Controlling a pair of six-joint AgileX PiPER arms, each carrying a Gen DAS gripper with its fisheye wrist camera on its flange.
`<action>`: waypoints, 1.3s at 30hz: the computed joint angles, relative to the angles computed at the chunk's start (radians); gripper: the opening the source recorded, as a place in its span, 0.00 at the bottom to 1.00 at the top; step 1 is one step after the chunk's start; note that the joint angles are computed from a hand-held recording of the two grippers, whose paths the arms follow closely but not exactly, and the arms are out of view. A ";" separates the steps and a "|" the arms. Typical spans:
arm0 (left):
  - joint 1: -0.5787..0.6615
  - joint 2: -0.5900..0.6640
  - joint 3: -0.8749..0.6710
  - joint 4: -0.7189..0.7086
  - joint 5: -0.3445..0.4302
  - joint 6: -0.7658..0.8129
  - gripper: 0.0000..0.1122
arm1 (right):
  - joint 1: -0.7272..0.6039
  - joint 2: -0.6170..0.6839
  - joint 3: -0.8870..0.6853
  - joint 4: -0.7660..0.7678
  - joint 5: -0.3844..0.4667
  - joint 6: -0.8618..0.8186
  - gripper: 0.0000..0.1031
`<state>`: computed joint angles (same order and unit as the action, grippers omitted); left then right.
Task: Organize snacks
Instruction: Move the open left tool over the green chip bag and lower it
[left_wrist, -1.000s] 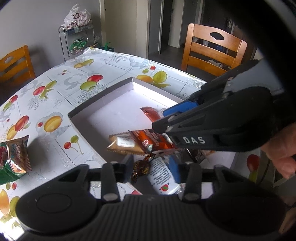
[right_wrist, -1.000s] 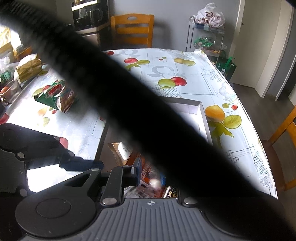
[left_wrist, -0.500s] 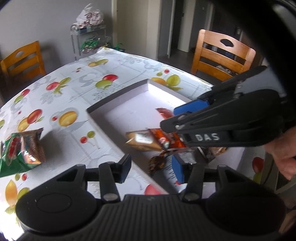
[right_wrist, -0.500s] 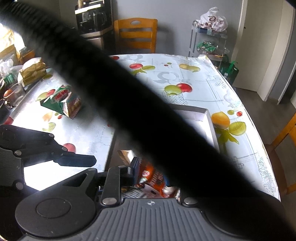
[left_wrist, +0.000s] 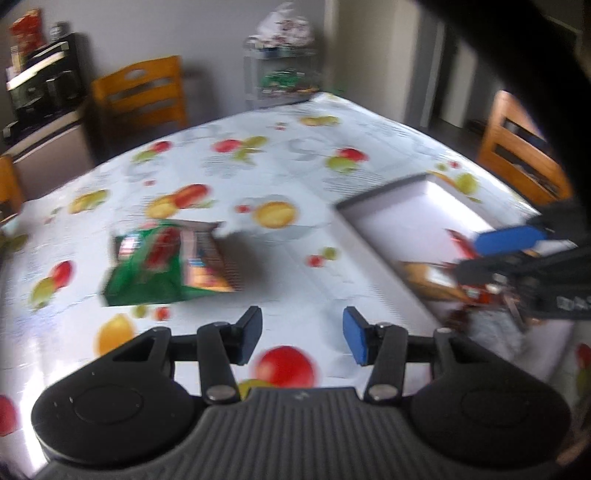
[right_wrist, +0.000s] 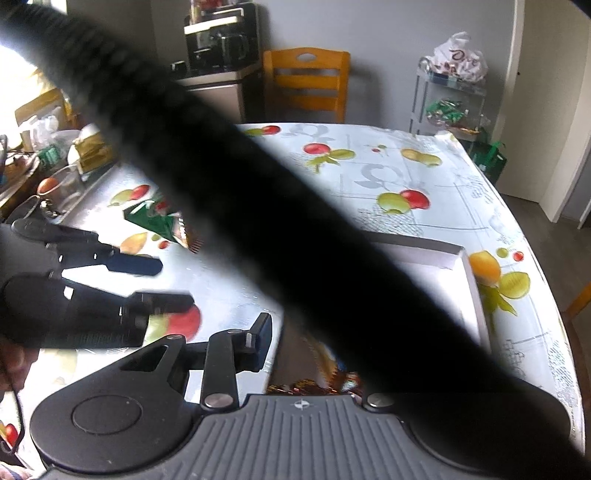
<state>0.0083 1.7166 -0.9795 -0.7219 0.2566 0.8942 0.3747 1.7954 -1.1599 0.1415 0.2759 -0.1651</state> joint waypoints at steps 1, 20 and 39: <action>0.019 0.005 -0.009 0.026 -0.003 -0.027 0.42 | 0.003 -0.002 -0.001 0.032 0.002 -0.034 0.37; 0.302 0.132 -0.203 -0.021 0.074 0.051 0.42 | 0.183 0.080 -0.044 -0.019 0.158 0.035 0.51; 0.314 0.327 -0.376 -0.179 0.171 0.272 0.35 | 0.266 0.117 -0.026 -0.349 0.191 0.490 0.53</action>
